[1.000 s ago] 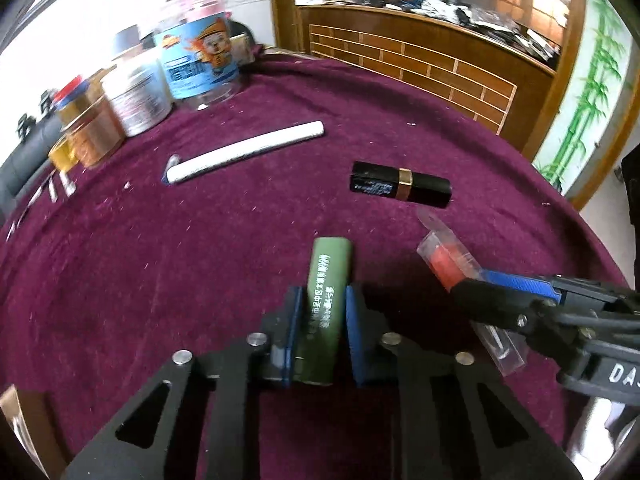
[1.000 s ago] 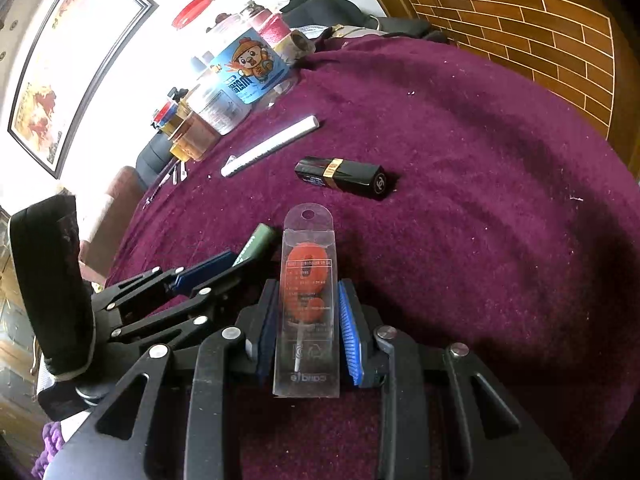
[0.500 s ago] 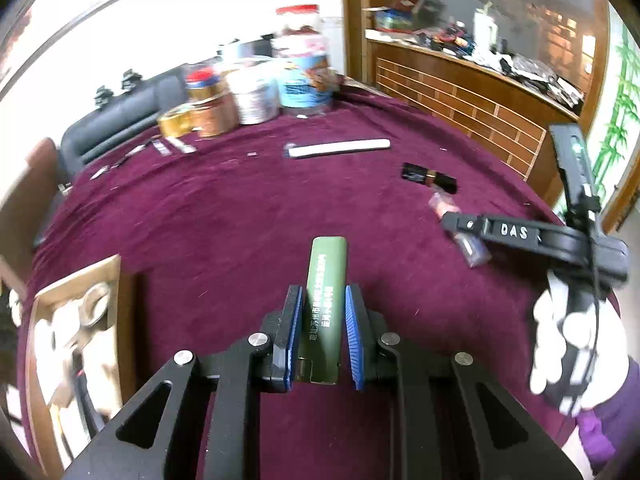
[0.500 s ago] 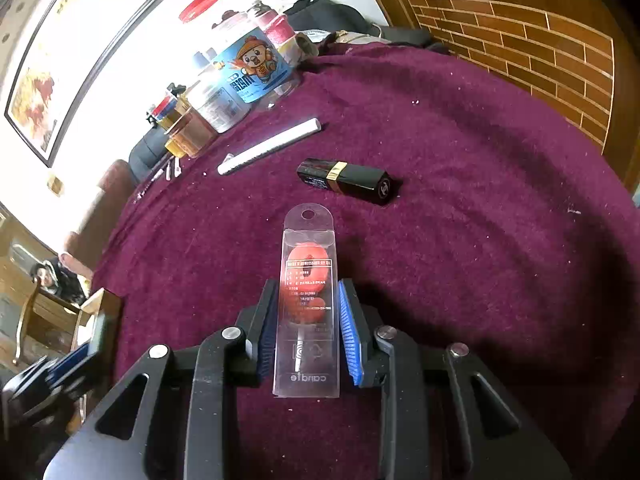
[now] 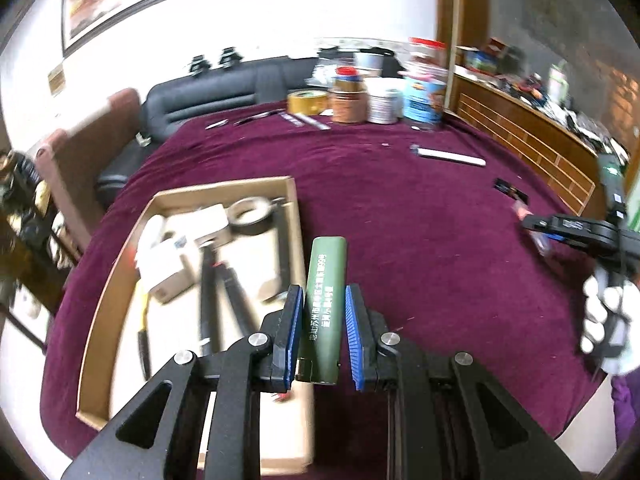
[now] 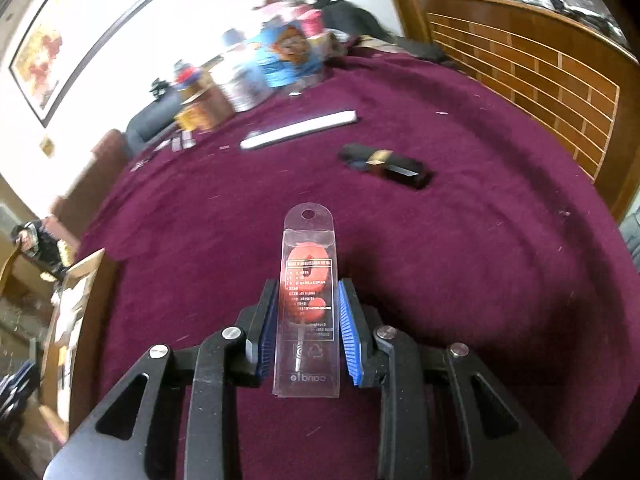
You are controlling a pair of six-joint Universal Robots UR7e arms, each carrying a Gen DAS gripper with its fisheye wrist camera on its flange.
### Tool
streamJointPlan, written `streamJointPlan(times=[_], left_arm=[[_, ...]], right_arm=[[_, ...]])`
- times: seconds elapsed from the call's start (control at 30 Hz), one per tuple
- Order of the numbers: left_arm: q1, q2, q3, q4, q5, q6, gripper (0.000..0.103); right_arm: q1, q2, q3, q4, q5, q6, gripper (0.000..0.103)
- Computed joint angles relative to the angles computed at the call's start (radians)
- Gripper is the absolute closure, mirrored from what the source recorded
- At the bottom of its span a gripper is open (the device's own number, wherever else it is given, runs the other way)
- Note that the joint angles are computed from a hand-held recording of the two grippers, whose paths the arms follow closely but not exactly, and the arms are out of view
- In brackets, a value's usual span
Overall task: Organize rigid objects
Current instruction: 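Carry the green lighter to the box while the right gripper carries the blister pack there, then open both grippers to release the lighter and blister pack into the box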
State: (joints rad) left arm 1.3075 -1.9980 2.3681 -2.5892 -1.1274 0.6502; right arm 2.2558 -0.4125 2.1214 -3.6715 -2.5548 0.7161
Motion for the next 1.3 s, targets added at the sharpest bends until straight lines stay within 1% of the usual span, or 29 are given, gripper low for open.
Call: streamJointPlan(times=[0.07,0.2,0.37,0.53,0.73,0.83,1.0,1.13,1.3], left_arm=[[0.037,0.008,-0.014,-0.019,-0.016,0.009,0.085],[0.094,0.017,-0.037,-0.033,-0.053,0.023,0.085],[0.157,0.041,-0.075,-0.038,-0.101,0.03,0.085],[0.228,0.075,-0.122,-0.034,-0.154,0.032,0.085],[0.299,0.127,-0.179,-0.036,-0.191,0.025,0.085],[0.331,0.156,-0.207,-0.041,-0.206,0.024,0.085],[0.38,0.212,-0.262,-0.026,-0.232,0.008,0.085],[0.413,0.243,-0.298,-0.011,-0.258,-0.003,0.085],[0.451,0.289,-0.351,0.017,-0.292,-0.021,0.085]], right_arm=[[0.042,0.006,-0.042,0.061,0.003,-0.001,0.077],[0.111,0.041,-0.15,0.149,0.051,-0.043,0.077],[0.156,0.106,-0.3,0.254,0.138,-0.112,0.077],[0.172,0.175,-0.455,0.374,0.254,-0.169,0.077],[0.173,0.252,-0.619,0.499,0.363,-0.211,0.076],[0.169,0.288,-0.691,0.561,0.397,-0.219,0.076],[0.162,0.336,-0.782,0.65,0.419,-0.218,0.076],[0.159,0.361,-0.824,0.692,0.419,-0.21,0.076],[0.154,0.382,-0.862,0.745,0.398,-0.17,0.076]])
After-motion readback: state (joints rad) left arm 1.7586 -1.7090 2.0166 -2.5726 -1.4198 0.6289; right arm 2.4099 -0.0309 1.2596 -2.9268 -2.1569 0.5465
